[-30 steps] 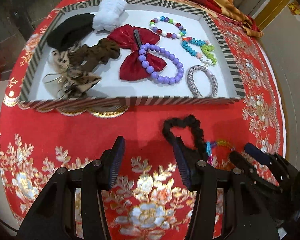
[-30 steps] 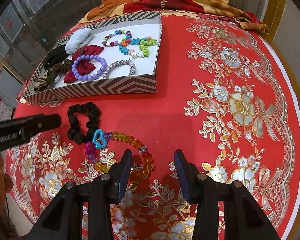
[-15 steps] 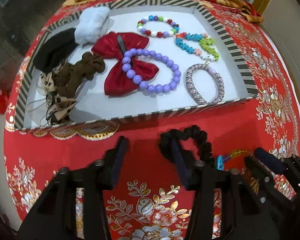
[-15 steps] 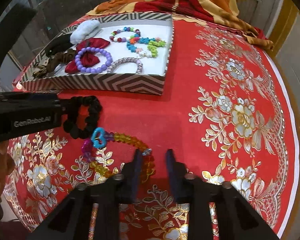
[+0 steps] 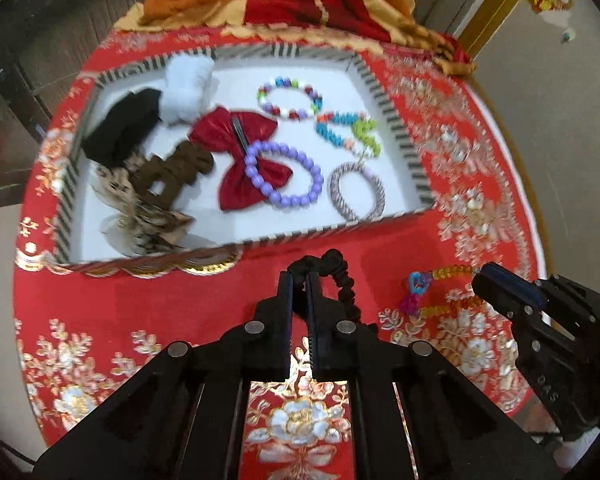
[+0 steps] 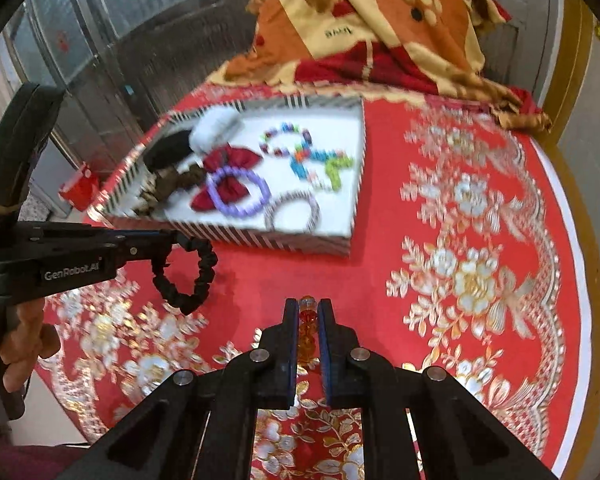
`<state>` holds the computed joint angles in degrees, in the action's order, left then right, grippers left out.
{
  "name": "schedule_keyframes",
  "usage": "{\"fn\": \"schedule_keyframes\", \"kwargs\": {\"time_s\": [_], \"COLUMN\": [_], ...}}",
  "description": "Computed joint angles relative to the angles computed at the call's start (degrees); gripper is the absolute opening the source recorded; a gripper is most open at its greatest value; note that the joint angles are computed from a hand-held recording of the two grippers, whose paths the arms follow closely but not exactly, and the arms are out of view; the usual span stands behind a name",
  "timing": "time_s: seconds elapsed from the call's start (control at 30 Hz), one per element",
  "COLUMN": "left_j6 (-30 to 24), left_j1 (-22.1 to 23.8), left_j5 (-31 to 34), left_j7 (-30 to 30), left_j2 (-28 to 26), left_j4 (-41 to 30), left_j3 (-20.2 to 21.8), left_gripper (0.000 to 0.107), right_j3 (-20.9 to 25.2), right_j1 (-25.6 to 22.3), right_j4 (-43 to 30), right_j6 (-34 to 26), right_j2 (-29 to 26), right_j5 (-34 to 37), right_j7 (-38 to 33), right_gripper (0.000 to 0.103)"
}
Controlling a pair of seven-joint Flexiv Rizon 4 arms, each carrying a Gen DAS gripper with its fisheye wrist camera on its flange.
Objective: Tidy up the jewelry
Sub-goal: 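Grasp the black scrunchie with the left tool while the right tool grasps the amber bead bracelet, then carry both items over the tray and open both tools to drop them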
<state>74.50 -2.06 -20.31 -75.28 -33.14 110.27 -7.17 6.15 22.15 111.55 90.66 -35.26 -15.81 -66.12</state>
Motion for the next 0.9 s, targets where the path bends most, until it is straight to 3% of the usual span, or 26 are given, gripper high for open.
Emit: {"fn": "schedule_keyframes", "kwargs": {"time_s": [0.2,0.4,0.73,0.9], "left_j6": [0.9,-1.1,-6.9,-11.7], "left_j1": [1.4,1.2,-0.9,-0.7], "left_j5": [-0.3,1.2,6.5,7.4], "left_j7": [0.6,-1.0,-4.9,-6.3], "left_j2": [3.6,2.2,-6.0,-11.5], "left_j4": [0.8,-4.2,-18.8,-27.9], "left_j3": [0.7,3.5,7.4,7.3], "left_gripper": [0.005,0.005,0.005,0.005], "right_j3": [0.8,2.9,4.6,5.6], "right_j1": [-0.9,-2.6,-2.9,-2.8], "right_j4": [-3.2,-9.5,-26.1,-36.3], "right_j6": [-1.1,-4.5,-15.3,-21.5], "right_j2": [0.6,-1.4,-9.8,-15.2], "right_j5": [-0.7,-0.8,1.3,3.7], "right_j7": [-1.4,-3.4,-7.5,-9.6], "right_gripper": [0.009,0.009,0.009,0.009]}}
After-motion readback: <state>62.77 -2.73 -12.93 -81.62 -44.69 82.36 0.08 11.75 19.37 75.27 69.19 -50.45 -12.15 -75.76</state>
